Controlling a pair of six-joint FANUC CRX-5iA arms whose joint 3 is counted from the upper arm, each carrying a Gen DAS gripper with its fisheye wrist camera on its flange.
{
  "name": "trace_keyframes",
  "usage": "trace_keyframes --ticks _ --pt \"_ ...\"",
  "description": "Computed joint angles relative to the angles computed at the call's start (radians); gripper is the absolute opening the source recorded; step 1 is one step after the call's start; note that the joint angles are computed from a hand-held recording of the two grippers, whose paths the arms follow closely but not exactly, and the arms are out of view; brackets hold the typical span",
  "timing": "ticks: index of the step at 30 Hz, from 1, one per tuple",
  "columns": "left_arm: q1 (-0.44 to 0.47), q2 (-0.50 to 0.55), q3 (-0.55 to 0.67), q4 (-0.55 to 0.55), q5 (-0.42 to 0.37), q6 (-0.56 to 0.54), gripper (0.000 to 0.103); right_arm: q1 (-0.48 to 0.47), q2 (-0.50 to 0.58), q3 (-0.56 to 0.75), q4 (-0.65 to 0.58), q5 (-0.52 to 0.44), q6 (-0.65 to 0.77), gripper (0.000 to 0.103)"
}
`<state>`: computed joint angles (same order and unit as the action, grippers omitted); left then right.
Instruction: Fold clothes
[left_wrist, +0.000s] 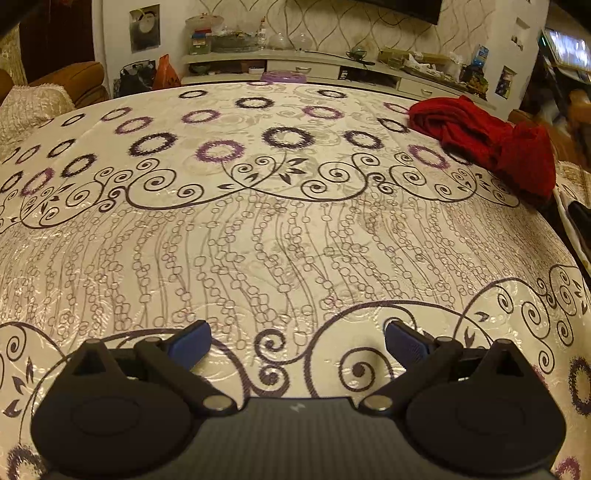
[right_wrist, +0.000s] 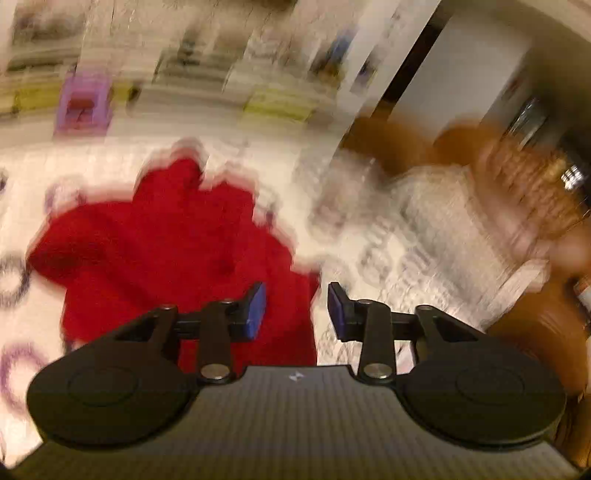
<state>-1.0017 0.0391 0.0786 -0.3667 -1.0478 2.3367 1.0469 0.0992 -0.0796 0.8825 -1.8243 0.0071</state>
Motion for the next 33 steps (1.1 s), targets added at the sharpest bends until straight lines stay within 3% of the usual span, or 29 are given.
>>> trace_keyframes --ticks 1,3,4,6,12,15,16,17,18,20,25,26,28,31,32,33 --pt "-0.003 0.0 0.001 -0.003 -0.002 -0.002 0.103 0.015 -0.002 -0.037 0.075 0.03 -0.02 0.07" --pt "-0.006 0.001 0.001 -0.008 -0.004 -0.005 0.103 0.035 -0.051 -0.089 0.136 0.222 -0.058 0.081" --pt "-0.006 0.001 0.0 -0.008 -0.003 -0.005 0.103 0.027 -0.067 -0.095 0.13 0.312 -0.053 0.082" --pt "-0.002 -0.002 -0.006 -0.005 0.004 -0.006 0.103 -0.005 -0.037 -0.047 0.08 0.398 0.016 0.085" --pt "0.005 -0.015 -0.027 -0.007 0.03 -0.013 0.103 -0.091 0.151 0.128 -0.032 0.376 0.17 0.085" --pt "0.004 -0.018 -0.034 -0.013 0.037 -0.019 0.103 -0.113 0.228 0.198 -0.073 0.316 0.249 0.085" --pt "0.005 -0.02 -0.036 -0.014 0.04 -0.02 0.103 -0.116 0.223 0.189 -0.077 0.321 0.233 0.082" --pt "0.006 -0.022 -0.039 -0.014 0.043 -0.019 0.103 -0.12 0.216 0.181 -0.084 0.327 0.215 0.046" --pt "0.008 -0.025 -0.042 -0.012 0.048 -0.017 0.103 -0.126 0.201 0.17 -0.108 0.338 0.189 0.003" --pt "0.012 -0.03 -0.049 -0.008 0.056 -0.014 0.103 -0.114 0.143 0.119 -0.127 0.339 0.134 0.001" --pt "0.015 -0.036 -0.056 -0.003 0.063 -0.003 0.103 -0.049 0.013 -0.014 0.053 0.214 -0.052 0.001" --pt "0.015 -0.036 -0.056 -0.004 0.066 0.001 0.103 -0.043 -0.017 -0.036 0.078 0.203 -0.072 0.002" --pt "0.014 -0.035 -0.057 -0.006 0.073 0.008 0.103 -0.044 -0.089 -0.065 0.041 0.291 0.002 0.002" --pt "0.012 -0.031 -0.054 -0.01 0.077 0.01 0.103 -0.042 -0.068 -0.032 -0.061 0.353 0.237 0.036" --pt "0.012 -0.033 -0.056 -0.01 0.079 0.006 0.103 -0.037 -0.043 -0.026 -0.066 0.359 0.316 0.054" --pt "0.012 -0.034 -0.059 -0.01 0.081 0.001 0.103 -0.021 0.004 -0.029 -0.019 0.341 0.381 0.064"
